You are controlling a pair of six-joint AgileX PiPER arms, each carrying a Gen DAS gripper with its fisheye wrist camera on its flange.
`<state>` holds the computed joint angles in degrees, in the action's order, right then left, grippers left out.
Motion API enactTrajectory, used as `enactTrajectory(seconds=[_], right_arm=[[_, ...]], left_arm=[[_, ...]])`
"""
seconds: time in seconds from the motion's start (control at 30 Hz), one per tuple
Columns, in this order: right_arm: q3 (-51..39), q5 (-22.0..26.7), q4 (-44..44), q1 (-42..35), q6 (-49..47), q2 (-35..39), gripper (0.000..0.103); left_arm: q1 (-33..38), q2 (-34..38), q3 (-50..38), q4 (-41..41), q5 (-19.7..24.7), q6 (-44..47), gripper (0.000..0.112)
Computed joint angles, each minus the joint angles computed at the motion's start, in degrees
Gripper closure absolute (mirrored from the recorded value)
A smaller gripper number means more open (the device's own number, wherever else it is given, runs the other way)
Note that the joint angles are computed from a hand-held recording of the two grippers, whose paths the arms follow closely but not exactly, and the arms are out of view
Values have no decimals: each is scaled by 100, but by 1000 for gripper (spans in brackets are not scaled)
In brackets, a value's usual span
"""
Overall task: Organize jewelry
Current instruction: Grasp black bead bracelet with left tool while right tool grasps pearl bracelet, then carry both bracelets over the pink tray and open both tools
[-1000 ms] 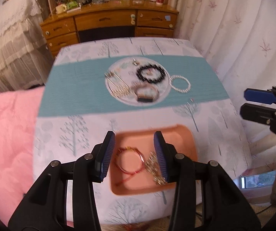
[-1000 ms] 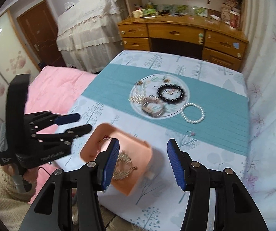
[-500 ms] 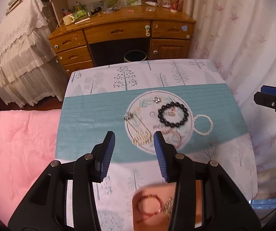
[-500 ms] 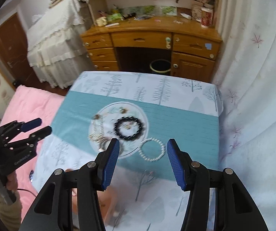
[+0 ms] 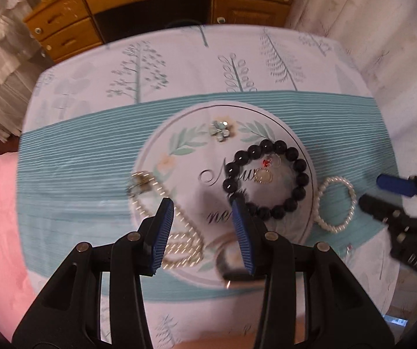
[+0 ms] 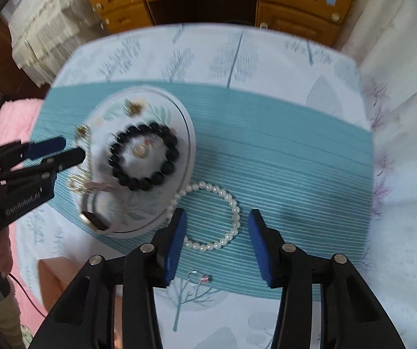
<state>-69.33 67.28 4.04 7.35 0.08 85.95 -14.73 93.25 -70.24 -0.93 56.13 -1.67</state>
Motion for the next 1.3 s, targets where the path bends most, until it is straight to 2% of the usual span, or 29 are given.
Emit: enactTrajectory(seconds=[0.17,0.47,0.5,0.6,0.7,0.73,0.83,1.03,1.3], right_arm=[[410,-604,-150,114,88,377,67],[756,-1175,-414,161,63,592,88],[816,-1236,-544,228,163,559,93],[906,-1327,-764,376,289,485,95],[1005,-1388,-794,435,341,404,96],[1046,-1409,-790,449,355,366,96],[1128,-1473,-697,455,385,238,96],[1085,-1295,-499,424,345,-253,96],[828,-670,-603,881,828,-1265,96]], left_arm=[[-199,551,-202,75,-197,-245,74],[-264,1012,-453,162,-278,-374,74],[-261,1061,-499,155,-267,-376,74],[-308,1134,-520,172,-315,-444,76],[-360,1129,-497,153,-380,-444,86],[-374,1098,-465,151,-403,-438,100],[-406,1034,-368,164,-477,-517,100],[-302,468,-50,11,-589,-539,100],[-254,-1027,24,-9,-60,-501,100]])
